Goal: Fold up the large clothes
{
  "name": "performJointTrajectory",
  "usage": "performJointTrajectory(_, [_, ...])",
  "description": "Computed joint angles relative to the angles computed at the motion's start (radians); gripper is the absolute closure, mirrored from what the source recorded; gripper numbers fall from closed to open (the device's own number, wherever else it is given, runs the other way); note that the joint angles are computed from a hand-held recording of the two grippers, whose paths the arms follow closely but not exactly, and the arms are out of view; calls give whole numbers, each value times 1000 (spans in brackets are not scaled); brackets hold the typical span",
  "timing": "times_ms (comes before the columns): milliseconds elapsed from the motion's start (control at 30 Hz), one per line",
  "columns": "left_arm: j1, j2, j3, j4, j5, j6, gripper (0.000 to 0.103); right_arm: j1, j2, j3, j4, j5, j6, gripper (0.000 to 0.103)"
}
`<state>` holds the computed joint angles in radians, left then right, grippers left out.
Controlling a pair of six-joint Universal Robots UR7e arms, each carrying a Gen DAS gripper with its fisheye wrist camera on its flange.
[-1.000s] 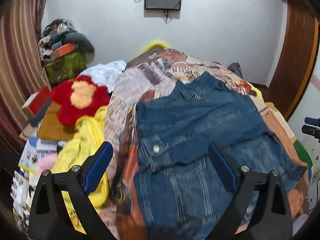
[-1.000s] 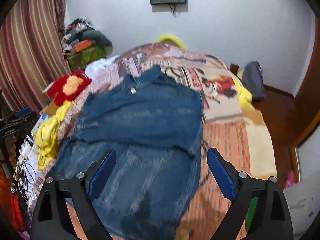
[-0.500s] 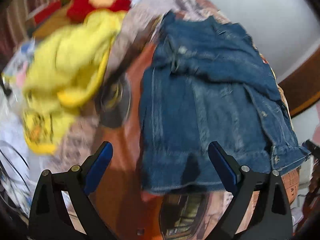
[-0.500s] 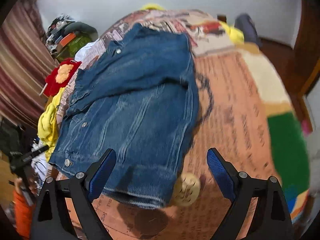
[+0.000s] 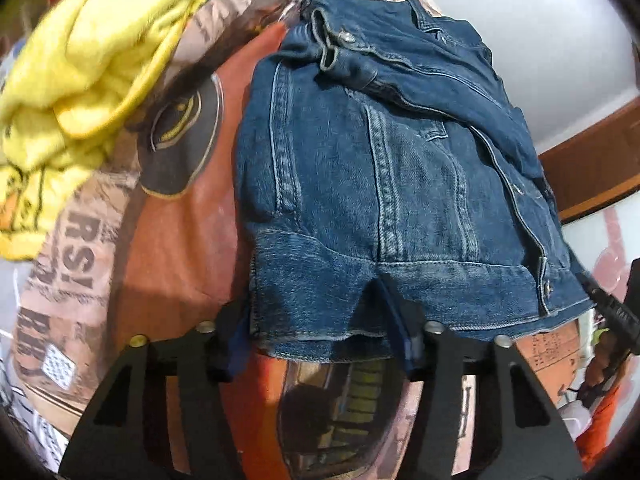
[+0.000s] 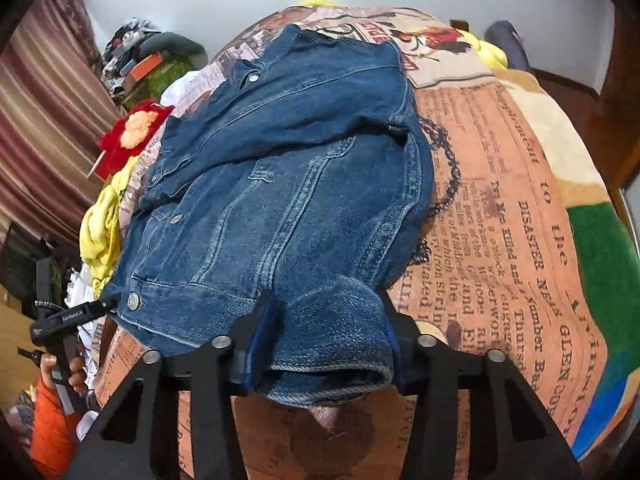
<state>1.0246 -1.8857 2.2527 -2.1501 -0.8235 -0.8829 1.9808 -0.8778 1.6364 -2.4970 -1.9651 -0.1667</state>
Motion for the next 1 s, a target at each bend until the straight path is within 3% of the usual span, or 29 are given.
performJointTrajectory(100, [-21, 9, -19, 52, 35, -5, 70, -6, -1, -11, 5, 29, 13, 79])
performJointTrajectory(133, [-32, 4, -22, 71, 50, -7, 78, -5, 1, -17, 2, 28, 15, 80])
performJointTrajectory(267, [-51, 4, -48, 71, 91, 26, 89, -4, 3, -43, 0, 71, -8, 87])
performJointTrajectory(467, [-85, 54, -125, 0, 174, 147, 90, 28, 36, -107, -26, 88, -85, 89])
performJointTrajectory(700, [-108, 129, -231, -148, 252, 360, 91, 39, 108, -253, -53, 120, -108, 90])
performJointTrajectory(1000, [-4, 297, -450, -368, 183, 605, 91, 45, 284, -604, 52, 124, -125, 90])
